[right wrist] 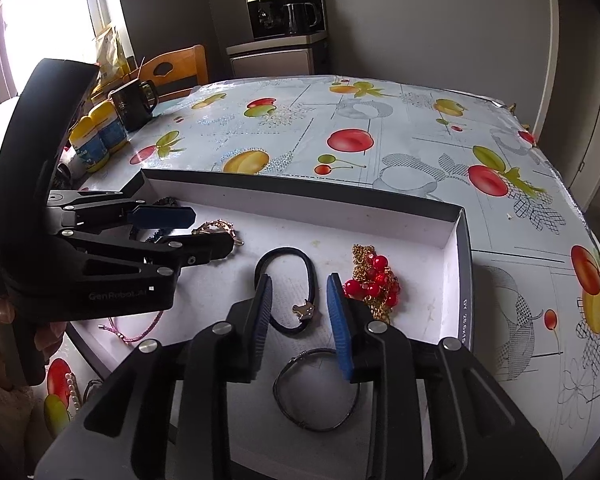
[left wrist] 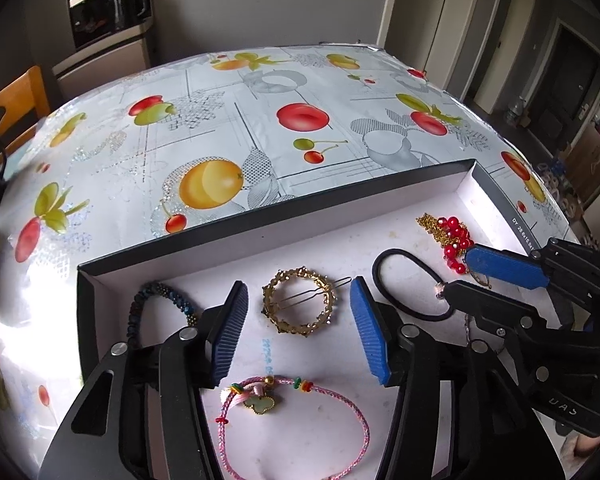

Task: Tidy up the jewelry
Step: 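Open both grippers to drop the clip and hair tie in the box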

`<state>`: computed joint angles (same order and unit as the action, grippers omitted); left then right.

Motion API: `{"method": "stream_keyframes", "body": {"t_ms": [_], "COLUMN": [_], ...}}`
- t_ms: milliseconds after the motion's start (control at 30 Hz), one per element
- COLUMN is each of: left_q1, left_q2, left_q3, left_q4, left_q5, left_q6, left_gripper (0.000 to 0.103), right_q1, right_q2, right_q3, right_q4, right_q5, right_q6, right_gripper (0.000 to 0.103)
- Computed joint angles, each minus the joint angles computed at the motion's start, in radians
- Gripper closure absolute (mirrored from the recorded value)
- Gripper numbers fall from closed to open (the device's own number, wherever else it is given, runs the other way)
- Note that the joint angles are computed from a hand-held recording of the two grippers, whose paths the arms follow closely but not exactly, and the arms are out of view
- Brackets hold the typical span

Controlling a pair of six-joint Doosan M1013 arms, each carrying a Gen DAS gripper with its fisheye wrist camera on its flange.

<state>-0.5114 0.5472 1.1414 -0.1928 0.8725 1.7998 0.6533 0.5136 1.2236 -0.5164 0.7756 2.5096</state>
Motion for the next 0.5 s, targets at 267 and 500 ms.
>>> {"method": "stream_keyframes", "body": {"t_ms": [267,500], "left_q1": [0.016,0.016], "left_q2": [-0.04,-0.156], "left_q3": [0.048,0.159], "left_q4": [-0.07,-0.117], "left_q5": [-0.088,-0.261], "left_q6": [-0.01,0.032], "left_gripper": [0.036,0.015], "right_q1": [0.013,0.067], "right_q2": [-0.029,-0.1], "right_q3": [0.027,0.094], "right_q4": [-0.067,-0.278], "right_q5": [0.03,0.017], "right_q6": [0.078,0.22], "right_gripper": [0.055,0.022]}}
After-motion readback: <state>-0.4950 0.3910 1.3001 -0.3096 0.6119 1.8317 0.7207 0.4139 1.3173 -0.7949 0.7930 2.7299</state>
